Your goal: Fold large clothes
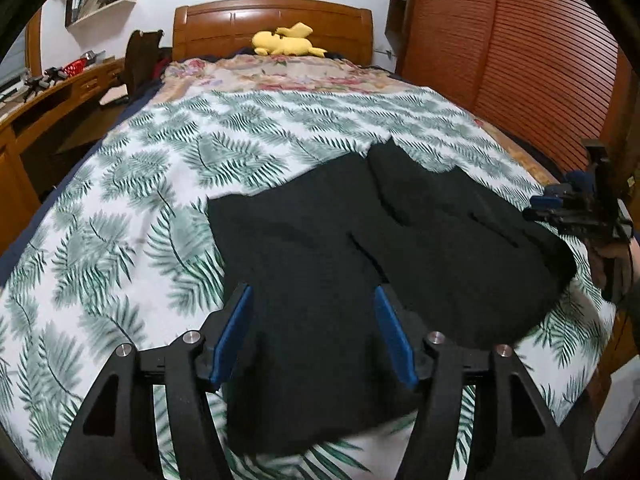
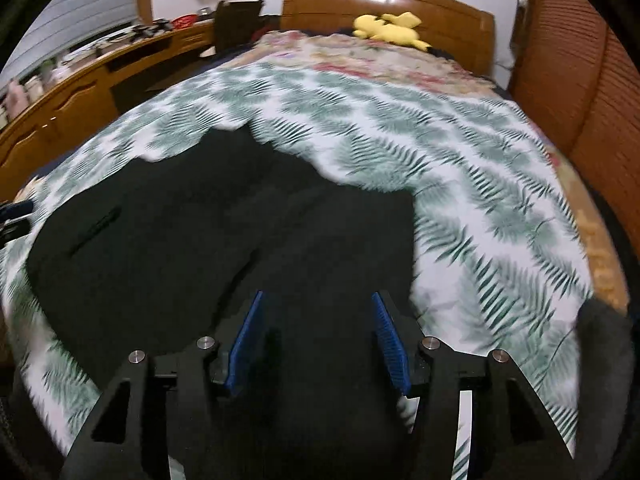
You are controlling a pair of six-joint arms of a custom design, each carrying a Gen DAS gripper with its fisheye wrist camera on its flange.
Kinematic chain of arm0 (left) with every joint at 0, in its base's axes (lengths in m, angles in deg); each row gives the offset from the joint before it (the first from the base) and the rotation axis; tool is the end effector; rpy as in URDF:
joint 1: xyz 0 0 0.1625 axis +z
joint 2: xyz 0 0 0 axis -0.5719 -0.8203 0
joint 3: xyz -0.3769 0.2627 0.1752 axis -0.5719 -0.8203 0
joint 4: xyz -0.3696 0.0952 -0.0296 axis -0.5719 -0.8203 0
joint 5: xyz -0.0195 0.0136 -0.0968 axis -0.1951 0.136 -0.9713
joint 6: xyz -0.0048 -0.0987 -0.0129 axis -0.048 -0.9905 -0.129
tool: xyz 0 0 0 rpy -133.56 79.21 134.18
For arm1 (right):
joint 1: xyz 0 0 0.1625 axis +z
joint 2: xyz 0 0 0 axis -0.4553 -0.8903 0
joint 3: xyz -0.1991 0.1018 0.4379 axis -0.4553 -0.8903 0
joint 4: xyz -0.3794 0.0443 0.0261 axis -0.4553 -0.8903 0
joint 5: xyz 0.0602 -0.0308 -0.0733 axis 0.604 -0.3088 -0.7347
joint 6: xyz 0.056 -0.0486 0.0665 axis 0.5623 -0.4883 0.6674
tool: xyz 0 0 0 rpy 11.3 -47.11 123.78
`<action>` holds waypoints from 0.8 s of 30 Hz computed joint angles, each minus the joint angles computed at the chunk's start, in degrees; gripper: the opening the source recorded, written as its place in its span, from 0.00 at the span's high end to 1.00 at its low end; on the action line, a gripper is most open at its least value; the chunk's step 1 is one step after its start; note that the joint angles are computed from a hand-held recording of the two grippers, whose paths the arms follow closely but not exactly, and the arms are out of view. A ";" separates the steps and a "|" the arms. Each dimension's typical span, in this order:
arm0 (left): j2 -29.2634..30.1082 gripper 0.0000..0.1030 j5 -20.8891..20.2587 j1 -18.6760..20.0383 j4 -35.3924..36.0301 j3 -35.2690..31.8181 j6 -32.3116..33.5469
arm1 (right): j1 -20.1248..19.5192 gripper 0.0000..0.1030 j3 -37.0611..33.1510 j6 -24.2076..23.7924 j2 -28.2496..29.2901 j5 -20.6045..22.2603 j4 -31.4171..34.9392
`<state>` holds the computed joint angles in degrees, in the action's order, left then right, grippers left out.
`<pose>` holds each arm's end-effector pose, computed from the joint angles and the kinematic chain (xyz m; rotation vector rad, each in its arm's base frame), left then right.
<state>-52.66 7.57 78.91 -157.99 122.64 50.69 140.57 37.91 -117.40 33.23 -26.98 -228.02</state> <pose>-0.0894 -0.3971 0.2666 0.0562 2.1841 -1.0718 0.3740 -0.5979 0.0298 1.5081 -2.2797 0.4907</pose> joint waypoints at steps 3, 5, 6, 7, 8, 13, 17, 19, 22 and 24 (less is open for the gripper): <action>0.83 0.38 -0.14 -1.35 2.09 1.24 -3.38 | -0.97 0.45 4.57 0.13 -2.09 3.07 -0.14; 1.34 0.38 -0.32 -2.08 3.02 1.89 -4.91 | -1.68 0.45 6.96 -1.61 -3.10 3.39 -0.41; 1.35 0.38 -0.58 -2.46 3.64 2.22 -5.80 | -1.95 0.45 7.89 -2.72 -2.89 1.99 -2.16; 1.41 0.38 -0.76 -2.66 3.77 2.43 -6.18 | -2.53 0.45 8.53 -3.52 -2.74 0.53 -3.50; 1.61 0.38 -0.95 -3.08 3.90 2.77 -6.86 | -3.00 0.45 8.49 -3.21 -2.04 -1.05 -3.71; 0.73 0.38 -0.40 -4.57 8.10 3.17 -11.63 | -4.16 0.45 8.65 -2.53 -1.83 -0.66 -2.29; -1.13 0.38 0.46 -6.42 13.96 3.28 -16.00 | -2.22 0.45 10.32 -3.38 -1.97 -3.41 -7.34; -2.02 0.38 0.86 -7.57 16.90 3.43 -18.06 | -1.46 0.45 12.17 -3.43 -2.87 -2.28 -10.20; -3.16 0.38 1.16 -8.82 20.36 3.40 -20.34 | -0.09 0.45 15.05 -2.76 -4.32 0.79 -11.11; -3.72 0.39 1.36 -9.47 22.24 3.36 -21.71 | 1.05 0.45 16.47 -2.41 -4.90 2.60 -10.35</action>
<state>-56.38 8.92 69.43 -135.75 126.00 28.98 141.62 54.38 -119.81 28.32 -24.38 -238.37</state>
